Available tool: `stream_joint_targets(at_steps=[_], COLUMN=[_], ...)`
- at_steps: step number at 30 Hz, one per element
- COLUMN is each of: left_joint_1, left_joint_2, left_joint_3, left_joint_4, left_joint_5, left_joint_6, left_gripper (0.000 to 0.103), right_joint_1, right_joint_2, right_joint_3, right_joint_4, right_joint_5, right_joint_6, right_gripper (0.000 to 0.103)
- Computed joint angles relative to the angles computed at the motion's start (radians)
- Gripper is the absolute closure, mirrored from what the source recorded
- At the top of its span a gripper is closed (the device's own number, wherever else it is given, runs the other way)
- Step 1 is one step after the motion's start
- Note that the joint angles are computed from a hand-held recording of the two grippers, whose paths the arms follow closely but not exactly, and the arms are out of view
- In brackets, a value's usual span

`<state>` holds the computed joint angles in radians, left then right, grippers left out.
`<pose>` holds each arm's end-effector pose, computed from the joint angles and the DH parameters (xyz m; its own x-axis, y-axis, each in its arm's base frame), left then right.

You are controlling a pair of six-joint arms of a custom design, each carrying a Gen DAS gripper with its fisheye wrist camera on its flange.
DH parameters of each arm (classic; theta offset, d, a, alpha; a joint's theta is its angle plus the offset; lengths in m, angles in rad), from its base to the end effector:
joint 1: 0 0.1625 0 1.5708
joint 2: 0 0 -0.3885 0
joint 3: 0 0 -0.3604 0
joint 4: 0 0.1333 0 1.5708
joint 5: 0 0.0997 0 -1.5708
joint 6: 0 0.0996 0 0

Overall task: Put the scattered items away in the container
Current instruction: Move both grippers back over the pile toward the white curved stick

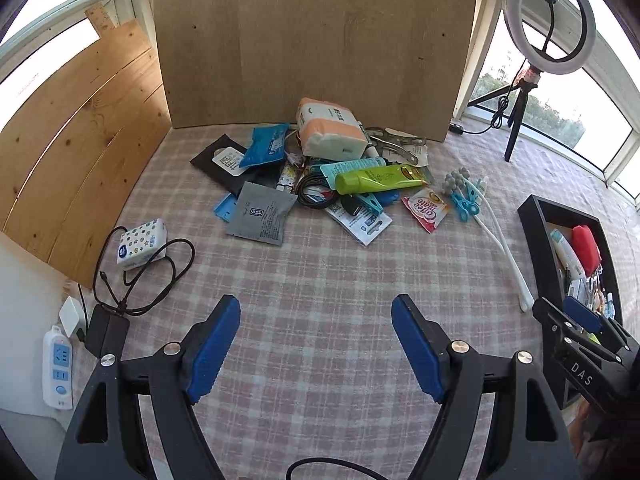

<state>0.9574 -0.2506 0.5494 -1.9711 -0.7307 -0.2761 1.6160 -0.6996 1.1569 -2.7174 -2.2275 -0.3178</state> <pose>-0.3062 -0.7954 0.0967 -0.7230 0.0885 -0.6852 0.3904 0.8706 -0.2995 0.1062 -0.7437 0.2561 -0.7574 0.0936 0.6463 -0.2858 0.8423 -0.4569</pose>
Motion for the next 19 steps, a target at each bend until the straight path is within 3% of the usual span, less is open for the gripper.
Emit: stream_joint_targets(at_steps=[7, 19], left_joint_1=[0.007, 0.016], left_joint_2=[0.003, 0.023], left_joint_3=[-0.014, -0.060], left_joint_4=[0.022, 0.080], left_joint_5=[-0.041, -0.050], left_joint_6=[-0.018, -0.035], left_gripper=[0.027, 0.024], right_joint_1=[-0.003, 0.000], right_joint_2=[-0.002, 0.003], right_joint_3=[-0.001, -0.003], right_joint_4=[-0.009, -0.004], right_joint_5=[-0.009, -0.018], right_joint_6=[0.006, 0.009], right_gripper=[0.043, 0.043])
